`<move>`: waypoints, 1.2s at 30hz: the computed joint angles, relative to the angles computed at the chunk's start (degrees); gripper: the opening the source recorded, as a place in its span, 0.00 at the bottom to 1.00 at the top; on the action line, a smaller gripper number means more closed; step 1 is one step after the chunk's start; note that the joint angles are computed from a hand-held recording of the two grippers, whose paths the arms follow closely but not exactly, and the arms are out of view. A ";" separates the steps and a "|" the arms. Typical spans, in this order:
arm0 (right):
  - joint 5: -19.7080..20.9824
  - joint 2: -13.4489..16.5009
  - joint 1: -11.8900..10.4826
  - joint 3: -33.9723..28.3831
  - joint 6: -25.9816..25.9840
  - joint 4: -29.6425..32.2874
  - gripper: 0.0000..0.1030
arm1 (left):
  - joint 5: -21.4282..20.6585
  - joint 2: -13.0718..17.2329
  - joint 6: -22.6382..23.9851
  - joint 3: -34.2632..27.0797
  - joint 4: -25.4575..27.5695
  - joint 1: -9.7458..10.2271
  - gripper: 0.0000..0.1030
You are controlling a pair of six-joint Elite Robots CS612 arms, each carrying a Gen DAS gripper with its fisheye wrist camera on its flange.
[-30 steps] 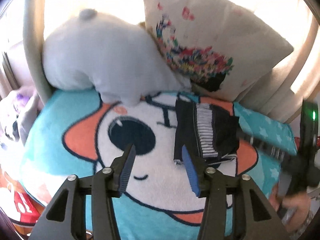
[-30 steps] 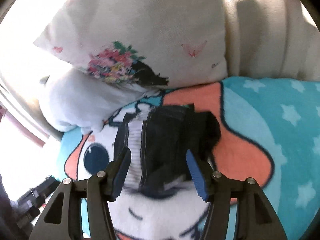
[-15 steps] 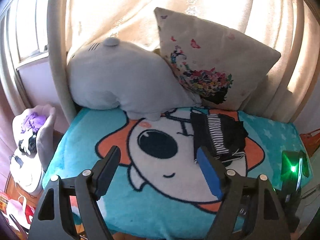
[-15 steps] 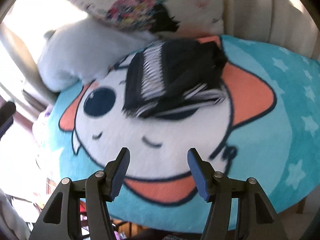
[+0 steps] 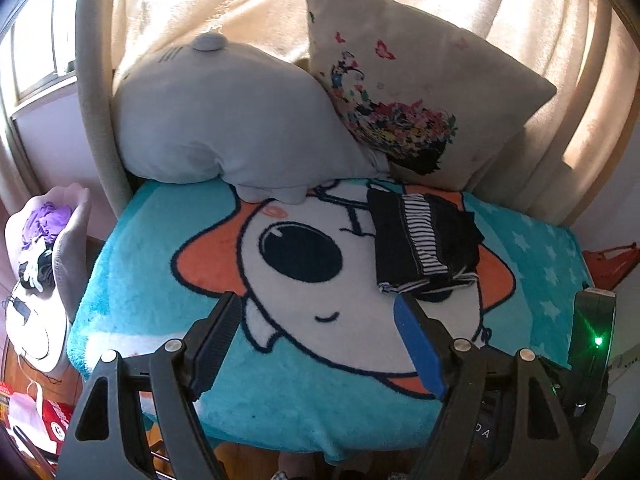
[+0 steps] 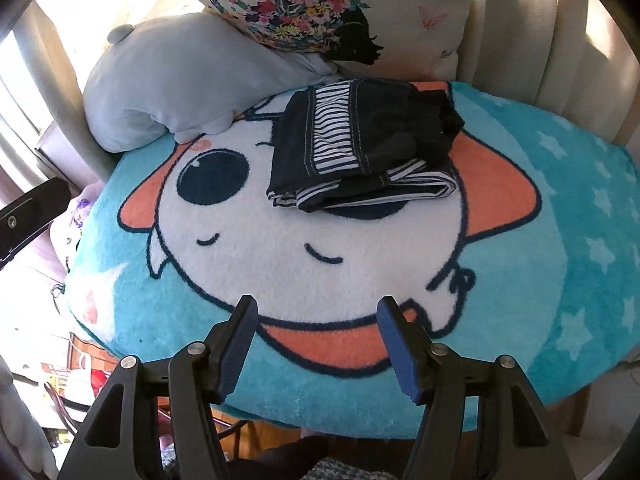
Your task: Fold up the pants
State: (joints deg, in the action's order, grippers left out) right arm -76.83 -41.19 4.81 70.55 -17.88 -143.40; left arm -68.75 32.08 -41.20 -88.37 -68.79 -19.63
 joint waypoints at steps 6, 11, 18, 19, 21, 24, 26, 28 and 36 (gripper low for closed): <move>-1.72 -0.34 0.19 0.61 -0.84 -0.27 0.66 | -1.10 -0.21 1.40 0.59 0.29 -0.29 0.76; -2.79 -0.19 0.18 0.21 0.07 0.07 0.67 | -1.61 -0.15 2.37 0.63 -0.37 -0.39 0.76; -3.80 0.14 0.39 -0.40 0.08 1.26 0.67 | -3.59 -0.02 2.12 0.84 -0.59 0.04 0.76; -3.92 0.22 0.42 -0.54 0.11 1.43 0.67 | -3.86 0.01 2.01 0.85 -0.57 0.09 0.76; -4.37 0.35 0.53 -0.76 0.39 1.77 0.67 | -4.32 0.09 1.84 0.86 -0.53 0.20 0.76; -4.73 0.55 0.56 -1.04 0.73 2.27 0.67 | -4.83 0.14 1.72 0.93 -0.54 0.36 0.76; -5.13 0.61 0.64 -1.10 1.27 2.45 0.67 | -5.39 0.20 1.67 0.96 -0.80 0.51 0.76; -5.33 0.63 0.66 -1.16 1.36 2.56 0.67 | -5.84 0.25 1.64 0.98 -0.84 0.58 0.76; -5.70 0.74 0.83 -1.39 1.43 3.50 0.67 | -6.79 0.31 1.56 0.99 -0.45 0.56 0.76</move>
